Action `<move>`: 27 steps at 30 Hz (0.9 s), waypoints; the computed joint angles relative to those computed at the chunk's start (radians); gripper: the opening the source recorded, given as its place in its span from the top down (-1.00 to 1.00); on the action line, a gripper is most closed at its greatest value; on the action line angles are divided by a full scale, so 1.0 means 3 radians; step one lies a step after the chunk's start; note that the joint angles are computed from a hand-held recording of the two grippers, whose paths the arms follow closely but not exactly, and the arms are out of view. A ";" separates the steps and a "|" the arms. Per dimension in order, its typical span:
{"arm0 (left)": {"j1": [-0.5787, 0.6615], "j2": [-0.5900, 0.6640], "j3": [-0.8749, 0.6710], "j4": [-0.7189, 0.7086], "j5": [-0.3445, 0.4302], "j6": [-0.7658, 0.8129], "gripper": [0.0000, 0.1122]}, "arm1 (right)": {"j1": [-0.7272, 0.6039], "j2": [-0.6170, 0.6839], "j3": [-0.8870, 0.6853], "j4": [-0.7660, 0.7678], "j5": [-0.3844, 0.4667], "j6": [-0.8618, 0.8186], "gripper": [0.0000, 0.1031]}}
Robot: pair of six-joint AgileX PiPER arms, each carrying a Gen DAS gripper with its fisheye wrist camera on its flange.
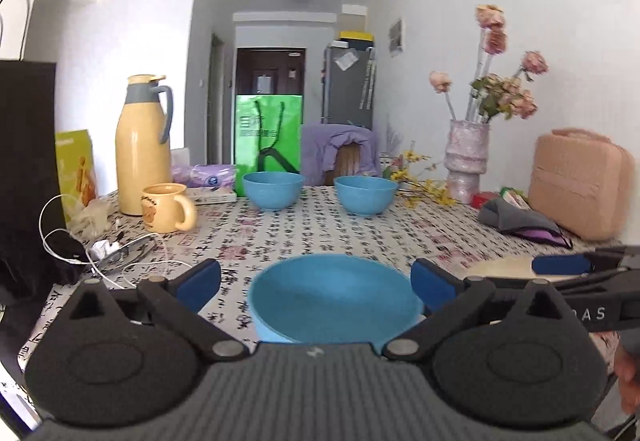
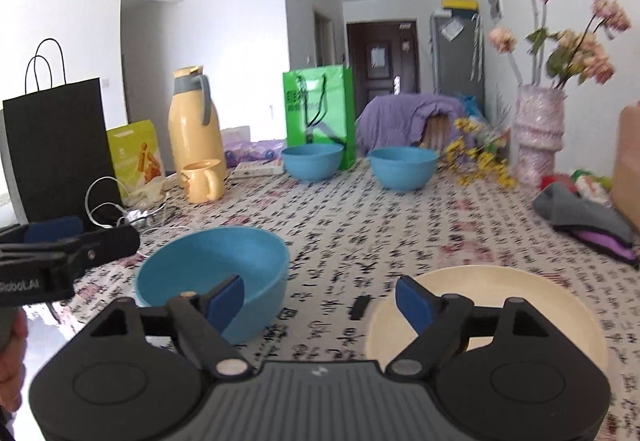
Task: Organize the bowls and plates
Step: 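Lower the blue bowl beside the plate stack and open both grippers, then move both grippers toward the blue bowl in front of the green bag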
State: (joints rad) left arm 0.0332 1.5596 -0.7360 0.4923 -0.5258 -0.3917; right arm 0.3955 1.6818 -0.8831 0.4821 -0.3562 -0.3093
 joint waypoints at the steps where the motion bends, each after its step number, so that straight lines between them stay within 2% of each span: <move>1: -0.0054 -0.0042 0.0087 -0.0106 -0.0061 0.0123 -0.84 | 0.0026 -0.0052 0.0141 0.0065 -0.0172 -0.0084 -0.61; 5: -0.0252 -0.0127 0.0240 -0.0375 -0.0099 0.0385 -0.84 | 0.0020 -0.0236 0.0624 -0.0056 -0.0651 -0.0067 -0.70; 10: -0.0460 -0.0132 0.0226 -0.0691 -0.0005 0.0670 -0.84 | -0.0102 -0.0374 0.0901 -0.0219 -0.0880 0.0077 -0.75; 15: -0.0570 -0.0091 0.0153 -0.0842 0.0057 0.0802 -0.84 | -0.0281 -0.0395 0.0966 -0.0495 -0.0930 0.0345 -0.76; 20: -0.0600 0.0006 -0.0058 -0.0838 0.0244 0.0766 -0.84 | -0.0429 -0.0319 0.0896 -0.0733 -0.0909 0.0554 -0.76; 25: -0.0590 0.0149 -0.0464 -0.0448 0.0506 0.0336 -0.84 | -0.0600 -0.0288 0.0720 -0.0908 -0.0795 0.0643 -0.76; 27: -0.0607 0.0212 -0.0659 -0.0275 0.0641 0.0150 -0.84 | -0.0713 -0.0306 0.0606 -0.1093 -0.0656 0.0794 -0.76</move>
State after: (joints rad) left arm -0.1491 1.6233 -0.9338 0.4100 -0.3336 -0.3467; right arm 0.1816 1.5900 -0.7013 0.1542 -0.5529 -0.0710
